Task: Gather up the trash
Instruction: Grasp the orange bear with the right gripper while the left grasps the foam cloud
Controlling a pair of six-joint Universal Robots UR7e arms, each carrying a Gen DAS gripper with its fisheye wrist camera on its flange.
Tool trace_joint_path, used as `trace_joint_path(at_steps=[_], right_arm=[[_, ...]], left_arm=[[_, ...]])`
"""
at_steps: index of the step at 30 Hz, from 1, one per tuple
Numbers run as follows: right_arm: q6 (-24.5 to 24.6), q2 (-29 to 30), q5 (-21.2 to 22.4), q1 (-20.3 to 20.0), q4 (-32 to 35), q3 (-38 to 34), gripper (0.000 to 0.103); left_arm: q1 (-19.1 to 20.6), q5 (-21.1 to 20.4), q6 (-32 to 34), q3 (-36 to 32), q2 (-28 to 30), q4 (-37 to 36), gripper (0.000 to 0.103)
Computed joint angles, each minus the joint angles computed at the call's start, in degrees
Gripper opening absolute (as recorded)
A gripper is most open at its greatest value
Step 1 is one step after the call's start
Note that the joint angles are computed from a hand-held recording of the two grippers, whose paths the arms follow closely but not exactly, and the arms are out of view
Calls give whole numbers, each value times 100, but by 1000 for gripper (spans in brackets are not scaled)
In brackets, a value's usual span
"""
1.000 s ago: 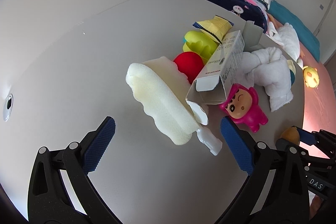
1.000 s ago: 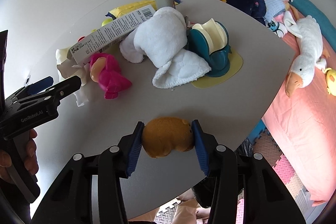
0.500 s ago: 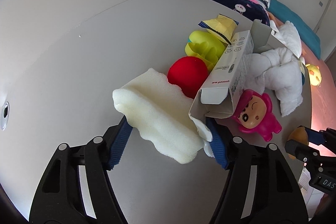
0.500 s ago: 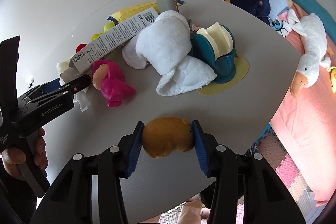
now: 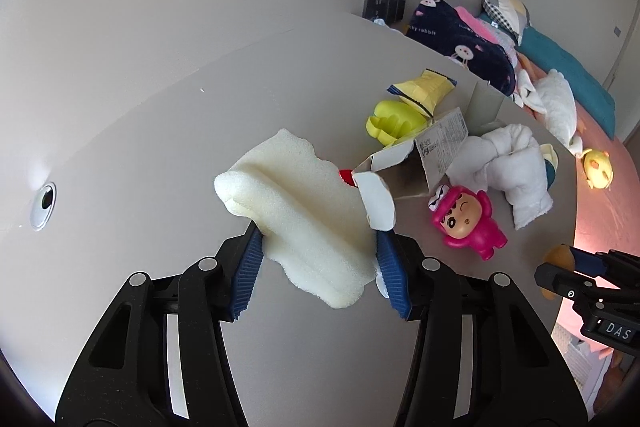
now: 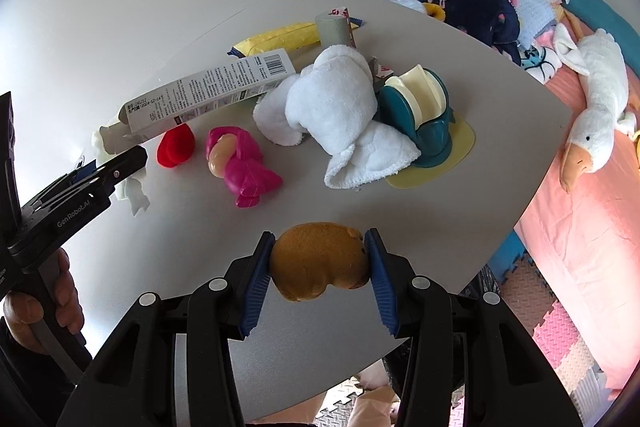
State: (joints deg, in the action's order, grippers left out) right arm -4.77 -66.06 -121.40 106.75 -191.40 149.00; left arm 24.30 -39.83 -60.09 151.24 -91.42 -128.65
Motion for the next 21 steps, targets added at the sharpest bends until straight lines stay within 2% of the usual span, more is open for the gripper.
trace_joint_path(at_steps=[6,11,14,21], right_arm=[[-38,-233,54,154,-75,115,48],[-80,-524,59,237,-119,292,48],[-94,-772,44,256,-102,421,48],[-186,-1477,-52,185,30,746,48]], left_arm=[[-498,95,-559,-64,-351,810,52],[-908,68,-907,-87,-406,1153,51],[-1094,-9,-1032,-86,-309,1143,51],[-1447,-183,-1045,-97,213,613,50]])
